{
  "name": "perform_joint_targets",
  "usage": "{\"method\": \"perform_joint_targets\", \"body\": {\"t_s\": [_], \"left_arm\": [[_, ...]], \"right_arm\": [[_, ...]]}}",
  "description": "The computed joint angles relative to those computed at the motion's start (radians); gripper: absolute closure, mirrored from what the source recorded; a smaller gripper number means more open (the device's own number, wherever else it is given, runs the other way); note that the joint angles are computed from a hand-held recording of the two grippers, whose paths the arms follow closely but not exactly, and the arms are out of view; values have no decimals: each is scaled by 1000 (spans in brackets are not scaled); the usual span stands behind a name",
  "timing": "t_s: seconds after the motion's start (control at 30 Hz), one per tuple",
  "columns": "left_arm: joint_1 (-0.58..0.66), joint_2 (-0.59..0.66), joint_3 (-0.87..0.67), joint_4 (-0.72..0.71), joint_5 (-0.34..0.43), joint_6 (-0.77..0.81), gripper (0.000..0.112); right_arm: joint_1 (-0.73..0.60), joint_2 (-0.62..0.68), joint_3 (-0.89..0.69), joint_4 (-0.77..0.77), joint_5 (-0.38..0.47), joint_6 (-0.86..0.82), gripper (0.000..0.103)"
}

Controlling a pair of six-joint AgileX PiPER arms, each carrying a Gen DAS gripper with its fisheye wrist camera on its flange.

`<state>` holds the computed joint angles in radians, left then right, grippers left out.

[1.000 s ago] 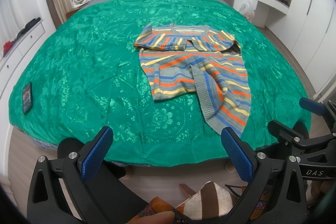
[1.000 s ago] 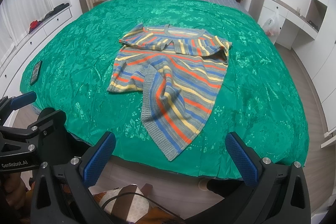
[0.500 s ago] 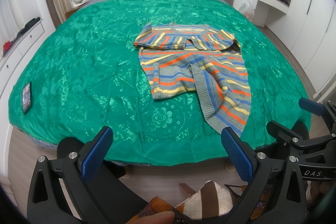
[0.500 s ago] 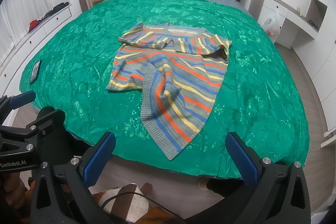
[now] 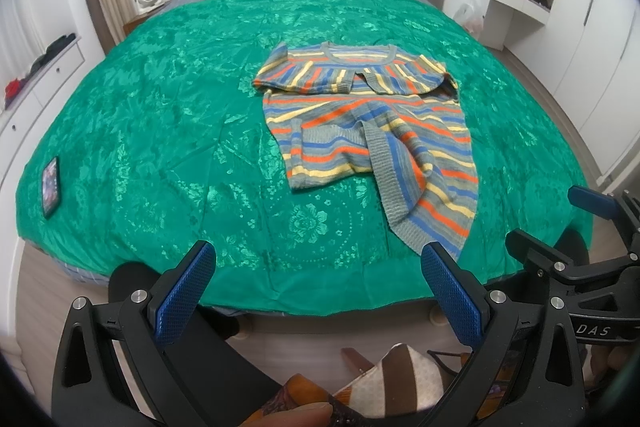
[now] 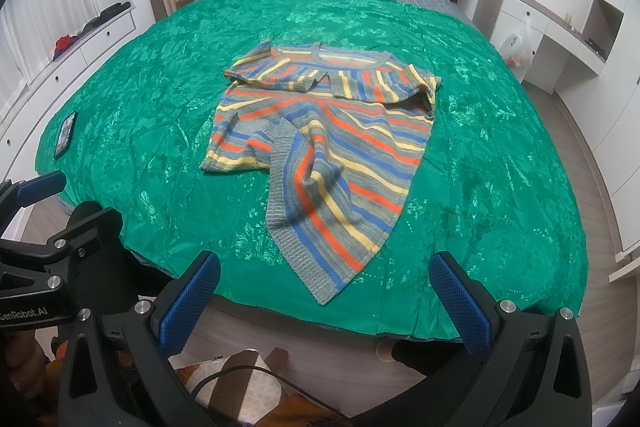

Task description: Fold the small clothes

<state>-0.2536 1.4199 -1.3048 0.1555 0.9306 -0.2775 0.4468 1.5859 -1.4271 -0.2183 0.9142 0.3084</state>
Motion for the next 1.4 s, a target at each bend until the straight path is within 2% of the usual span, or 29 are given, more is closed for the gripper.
{"method": "perform_joint_targets", "body": {"t_s": [1.17, 1.27, 1.4], "left_arm": [[16, 10, -9, -25, 10, 32, 10], [50, 15, -10, -48, 3, 71, 10], [242, 64, -15, -209, 3, 192, 10]], "right_arm": [[6, 10, 4, -2, -1, 6, 0], [-9, 3, 12, 20, -18, -16, 0], [-132, -28, 69, 52, -70, -32, 0]]}}
